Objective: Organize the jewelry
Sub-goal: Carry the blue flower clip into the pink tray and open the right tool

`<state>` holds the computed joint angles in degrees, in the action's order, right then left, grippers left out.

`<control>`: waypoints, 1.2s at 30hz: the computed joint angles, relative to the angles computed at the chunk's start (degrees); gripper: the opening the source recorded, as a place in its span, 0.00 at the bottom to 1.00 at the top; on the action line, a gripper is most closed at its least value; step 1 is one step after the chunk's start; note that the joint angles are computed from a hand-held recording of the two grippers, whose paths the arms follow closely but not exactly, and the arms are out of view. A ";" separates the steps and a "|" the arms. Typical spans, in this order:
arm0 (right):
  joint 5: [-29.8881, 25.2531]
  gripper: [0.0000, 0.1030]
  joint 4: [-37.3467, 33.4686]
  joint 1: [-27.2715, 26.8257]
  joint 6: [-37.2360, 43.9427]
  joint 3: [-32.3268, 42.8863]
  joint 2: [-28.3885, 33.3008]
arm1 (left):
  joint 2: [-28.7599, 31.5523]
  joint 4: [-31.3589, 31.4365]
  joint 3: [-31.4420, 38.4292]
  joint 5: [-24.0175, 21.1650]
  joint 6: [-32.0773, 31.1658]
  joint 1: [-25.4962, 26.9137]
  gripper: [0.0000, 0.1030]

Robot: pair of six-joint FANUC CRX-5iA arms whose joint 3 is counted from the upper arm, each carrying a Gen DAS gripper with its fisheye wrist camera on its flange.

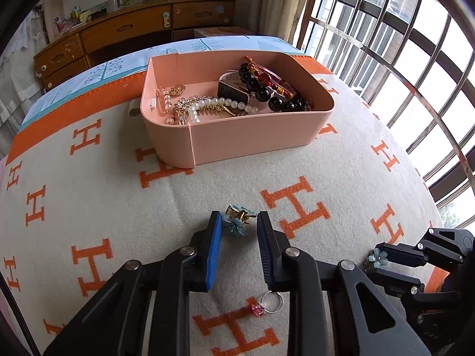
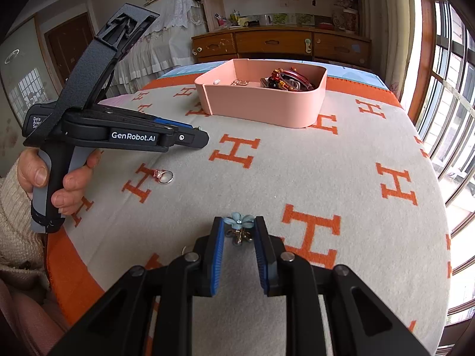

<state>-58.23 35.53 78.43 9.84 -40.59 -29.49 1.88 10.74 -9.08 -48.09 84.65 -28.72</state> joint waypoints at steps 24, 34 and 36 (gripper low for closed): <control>1.16 0.19 -9.70 -10.27 17.56 14.34 3.12 | -4.71 -3.97 10.29 -10.48 3.76 1.26 0.21; 2.04 0.19 -14.59 -23.97 29.32 32.53 13.86 | 2.54 -10.96 27.78 -17.06 7.32 0.84 0.21; 2.23 0.19 -16.04 -26.16 30.46 35.28 15.93 | 4.19 -12.31 30.62 -17.64 7.86 0.63 0.21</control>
